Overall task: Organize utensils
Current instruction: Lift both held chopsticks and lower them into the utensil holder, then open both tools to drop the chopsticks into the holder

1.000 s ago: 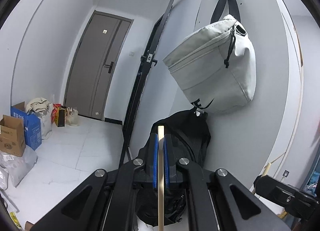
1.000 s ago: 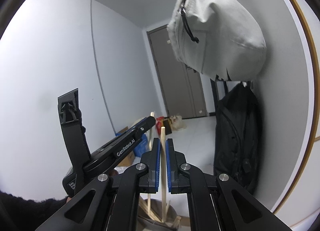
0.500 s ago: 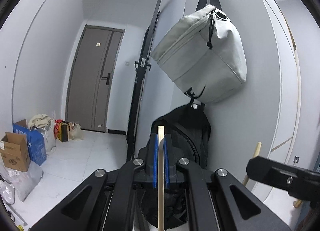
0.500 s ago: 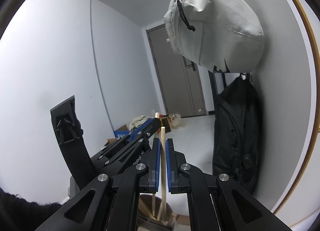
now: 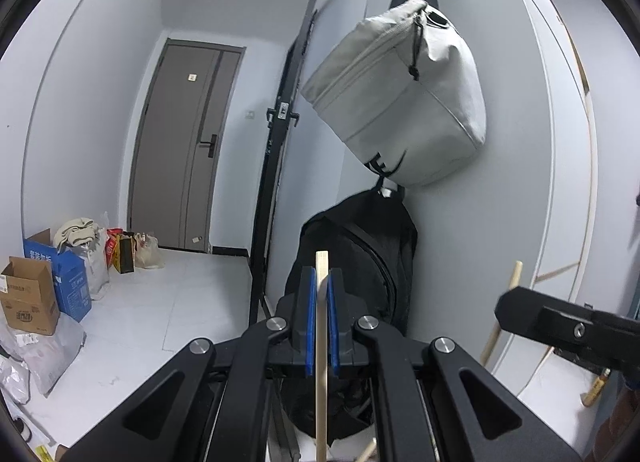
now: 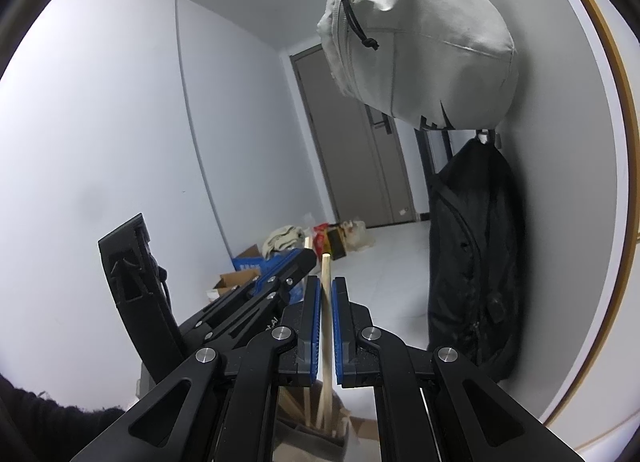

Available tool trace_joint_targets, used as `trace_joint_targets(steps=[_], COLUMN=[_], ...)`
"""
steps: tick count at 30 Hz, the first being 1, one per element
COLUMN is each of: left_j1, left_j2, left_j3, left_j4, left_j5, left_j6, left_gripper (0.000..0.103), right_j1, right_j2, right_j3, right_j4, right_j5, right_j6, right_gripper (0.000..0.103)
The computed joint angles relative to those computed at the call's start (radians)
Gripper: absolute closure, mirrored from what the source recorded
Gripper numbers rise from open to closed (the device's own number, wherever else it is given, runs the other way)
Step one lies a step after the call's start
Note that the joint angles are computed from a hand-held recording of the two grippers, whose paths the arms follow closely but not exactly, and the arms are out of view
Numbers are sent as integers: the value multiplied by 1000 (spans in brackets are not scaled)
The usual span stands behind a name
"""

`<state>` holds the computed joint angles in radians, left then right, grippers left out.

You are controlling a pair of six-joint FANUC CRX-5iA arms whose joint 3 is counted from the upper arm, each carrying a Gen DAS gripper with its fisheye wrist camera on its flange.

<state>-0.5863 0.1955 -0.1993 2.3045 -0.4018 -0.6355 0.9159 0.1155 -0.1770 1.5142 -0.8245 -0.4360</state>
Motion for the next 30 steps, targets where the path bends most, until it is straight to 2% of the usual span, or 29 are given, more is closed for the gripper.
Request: trace_joint_targets(steps=[4,7,11,13,17,23,25,27,29,30], left_j1=[59,122,195,224,270,317,331,342,355,359], left_j2=[-4,-4,-7,-4,2,12,18,21,21,14], left_j3=[-19,-19,-15,-5,26,75,97,111,121,123], left_j4=[-198,-392,-592,-677,-830,-993,-1044,-1088,-1126,-1151], left_j5=[-50,-111,-194,-231,-278,-369,-404,-426,-458,-457], left_j6=[163,338,509,581,724,869,926,974,1007,1030], left_gripper=[101,101,101,101,101,101,101,101,101,100], right_j1=[-2,3,9,11,0,-24,-25,-27,-18,-12], right_j2=[-2,0,5,5,-2,-46,-64,-84,-95,-98], right_j3=[-1,0,4,5,0,-67,-92,-124,-142,-144], right_j4=[-22,-36,-72,-88,-168,-131,-107,-71,-56,-64], right_j5=[22,35,44,44,103,185,195,203,196,189], right_j6=[14,33,59,63,74,-81,-146,-219,-246,-243], right_gripper=[98,98,98,98,96,93,89,76,72,64])
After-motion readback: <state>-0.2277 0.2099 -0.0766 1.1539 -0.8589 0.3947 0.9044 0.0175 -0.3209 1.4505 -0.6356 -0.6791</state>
